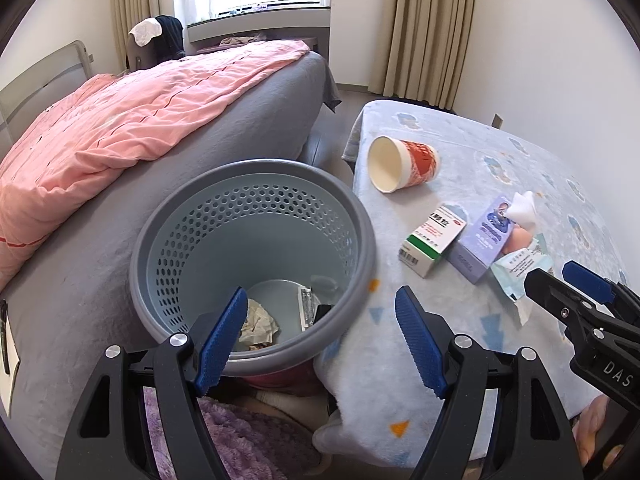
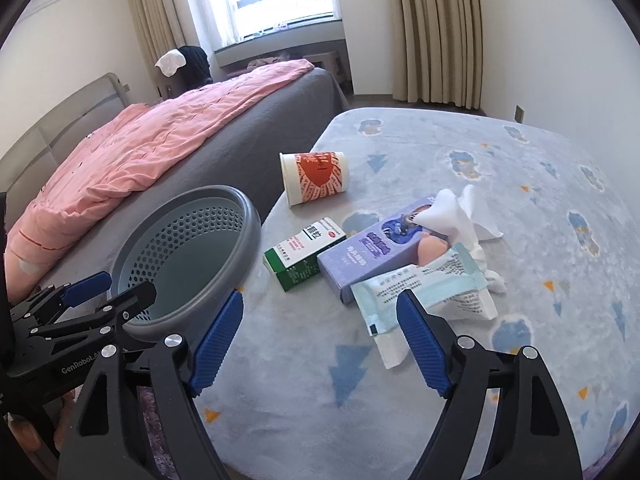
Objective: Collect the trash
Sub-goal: 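Withdraw both open tools from the wastebasket toward the table, then reach the right tool to the white-blue wipes packet and close on it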
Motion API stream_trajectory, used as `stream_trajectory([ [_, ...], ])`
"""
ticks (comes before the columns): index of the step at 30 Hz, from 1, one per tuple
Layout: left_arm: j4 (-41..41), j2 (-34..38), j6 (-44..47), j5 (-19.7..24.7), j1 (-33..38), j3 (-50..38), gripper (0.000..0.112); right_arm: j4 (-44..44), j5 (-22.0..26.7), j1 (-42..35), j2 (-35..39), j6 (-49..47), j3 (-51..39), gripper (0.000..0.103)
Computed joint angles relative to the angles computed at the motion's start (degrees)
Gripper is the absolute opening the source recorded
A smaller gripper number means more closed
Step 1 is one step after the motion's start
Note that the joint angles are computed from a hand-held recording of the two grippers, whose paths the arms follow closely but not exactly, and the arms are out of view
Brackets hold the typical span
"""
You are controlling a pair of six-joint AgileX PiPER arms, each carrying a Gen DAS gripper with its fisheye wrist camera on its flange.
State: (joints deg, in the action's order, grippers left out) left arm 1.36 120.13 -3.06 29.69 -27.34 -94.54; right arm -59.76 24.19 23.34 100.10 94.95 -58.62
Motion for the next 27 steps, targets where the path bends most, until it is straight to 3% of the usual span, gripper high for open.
stream_trajectory([
  [17,3.3,1.8,-2.8,0.6,-5.0,-1.5,0.073,-8.0,-3.9,-5.7,-3.7,12.9,12.1,0.078],
  [27,3.2,4.8,-2.7,2.3,-5.3,-5.0,0.073,-2.4,-6.3,-6.5,3.0,6.3,7.5,0.078],
])
